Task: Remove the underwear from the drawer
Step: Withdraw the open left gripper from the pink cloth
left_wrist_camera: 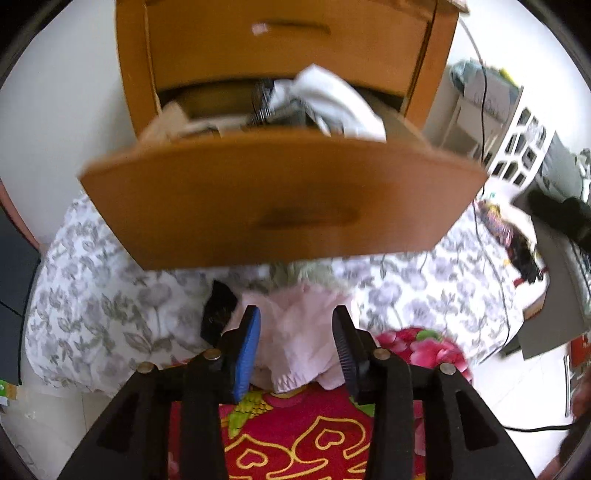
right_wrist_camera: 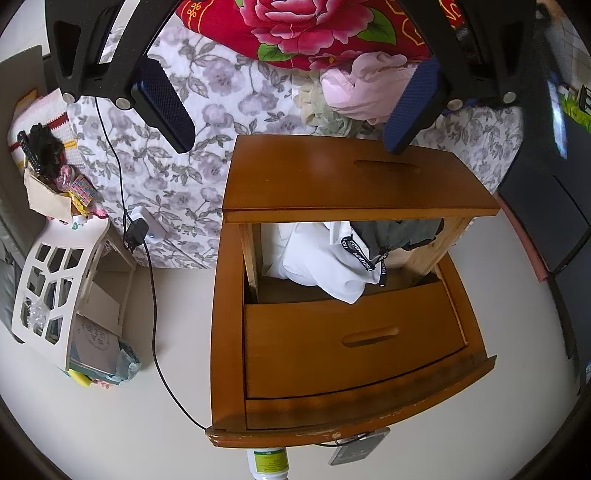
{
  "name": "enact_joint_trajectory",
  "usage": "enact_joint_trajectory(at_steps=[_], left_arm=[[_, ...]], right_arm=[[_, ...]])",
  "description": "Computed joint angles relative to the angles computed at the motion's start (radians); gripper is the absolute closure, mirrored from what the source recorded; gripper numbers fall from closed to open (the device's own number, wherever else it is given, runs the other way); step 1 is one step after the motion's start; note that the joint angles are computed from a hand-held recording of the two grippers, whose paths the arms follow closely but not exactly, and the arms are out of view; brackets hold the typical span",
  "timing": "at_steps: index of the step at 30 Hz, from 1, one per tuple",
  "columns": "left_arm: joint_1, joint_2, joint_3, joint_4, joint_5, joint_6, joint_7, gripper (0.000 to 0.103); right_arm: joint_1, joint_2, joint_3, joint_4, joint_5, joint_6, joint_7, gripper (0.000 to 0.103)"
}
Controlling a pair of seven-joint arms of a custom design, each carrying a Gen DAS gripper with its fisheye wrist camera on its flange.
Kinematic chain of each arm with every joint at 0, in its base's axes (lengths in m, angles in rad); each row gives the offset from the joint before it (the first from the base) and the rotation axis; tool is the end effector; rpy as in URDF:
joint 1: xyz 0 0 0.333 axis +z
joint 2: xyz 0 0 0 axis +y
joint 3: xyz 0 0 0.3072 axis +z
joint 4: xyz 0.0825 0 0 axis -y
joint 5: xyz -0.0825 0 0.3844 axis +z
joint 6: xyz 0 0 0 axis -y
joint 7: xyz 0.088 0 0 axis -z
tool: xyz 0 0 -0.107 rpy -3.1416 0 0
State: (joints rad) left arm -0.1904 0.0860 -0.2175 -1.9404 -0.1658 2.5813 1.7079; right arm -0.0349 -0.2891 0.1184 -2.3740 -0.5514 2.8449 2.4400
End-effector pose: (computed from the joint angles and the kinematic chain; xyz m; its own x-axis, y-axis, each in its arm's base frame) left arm 0.5724 -0.2404 0.4933 -0.4339 -0.8960 0.0946 -0.7820 0.3224 -0.5334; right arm 0.4966 0.0728 0.5080 -0.2598 -0.9599 -0.1054 -0.6429 0.2534 -0.7228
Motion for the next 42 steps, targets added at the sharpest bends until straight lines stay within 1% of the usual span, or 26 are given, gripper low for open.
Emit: enact_joint_trajectory(at_steps=[2, 4, 5, 6, 9, 11, 14, 17, 19, 20, 22, 25, 32, 36, 39, 42], left_arm=[[0.003, -0.026, 0.003, -0.001, -0.006, 0.024, -0.003, 0.044], [0.005, -0.04, 0.005, 0.007, -0.02, 0.041, 0.005, 0.033], [0.005, -0.046, 0.006, 0.014, -0.025, 0.042, 0.009, 0.031], [0.005, -0.051, 0.007, 0.024, -0.017, 0.042, 0.004, 0.03], [0.0, -0.056, 0.009, 0.05, 0.04, 0.047, -0.027, 0.026], [-0.004, -0.057, 0.011, 0.058, 0.095, 0.066, -0.062, 0.014], [-0.009, -0.05, 0.012, 0.083, 0.171, 0.089, -0.105, 0.014], [-0.009, -0.034, 0.019, 0.117, 0.24, 0.135, -0.168, 0.014], [-0.005, -0.033, 0.021, 0.13, 0.238, 0.157, -0.185, 0.013], [-0.003, -0.028, 0.021, 0.144, 0.232, 0.164, -0.191, 0.006], [-0.001, -0.019, 0.022, 0.167, 0.229, 0.182, -0.205, 0.003], [-0.001, -0.001, 0.028, 0.193, 0.26, 0.214, -0.245, 0.002], [-0.001, 0.028, 0.037, 0.222, 0.303, 0.242, -0.295, 0.002], [0.006, 0.038, 0.035, 0.222, 0.286, 0.265, -0.275, 0.002], [0.011, 0.06, 0.038, 0.238, 0.277, 0.272, -0.277, 0.002], [0.03, 0.088, 0.028, 0.26, 0.22, 0.248, -0.238, 0.002]], right_arm=[[0.002, 0.001, 0.0, 0.0, 0.0, 0.0, -0.002, 0.0], [0.005, 0.002, 0.0, 0.001, 0.002, 0.002, -0.006, 0.0], [0.007, 0.004, -0.001, 0.001, 0.004, 0.003, -0.009, 0.0], [0.01, 0.005, -0.002, 0.002, 0.007, 0.004, -0.012, 0.0], [0.014, 0.01, -0.002, 0.004, 0.012, 0.006, -0.018, 0.0], [0.016, 0.011, -0.003, 0.004, 0.014, 0.008, -0.022, 0.0], [0.02, 0.014, -0.003, 0.006, 0.017, 0.009, -0.029, 0.0], [0.022, 0.019, -0.003, 0.011, 0.017, 0.006, -0.035, 0.0], [0.025, 0.022, -0.004, 0.016, 0.02, 0.003, -0.04, 0.0], [0.026, 0.025, -0.004, 0.019, 0.019, 0.003, -0.042, 0.0], [0.032, 0.033, -0.006, 0.03, 0.021, -0.001, -0.051, 0.0], [0.042, 0.05, -0.009, 0.049, 0.024, -0.011, -0.064, 0.0], [0.066, 0.087, -0.025, 0.094, 0.02, -0.028, -0.09, 0.0], [0.086, 0.111, -0.051, 0.13, 0.063, -0.017, -0.142, 0.0], [0.083, 0.133, -0.055, 0.17, 0.056, -0.023, -0.158, 0.0], [0.112, 0.158, -0.085, 0.206, 0.155, -0.021, -0.251, 0.0]])
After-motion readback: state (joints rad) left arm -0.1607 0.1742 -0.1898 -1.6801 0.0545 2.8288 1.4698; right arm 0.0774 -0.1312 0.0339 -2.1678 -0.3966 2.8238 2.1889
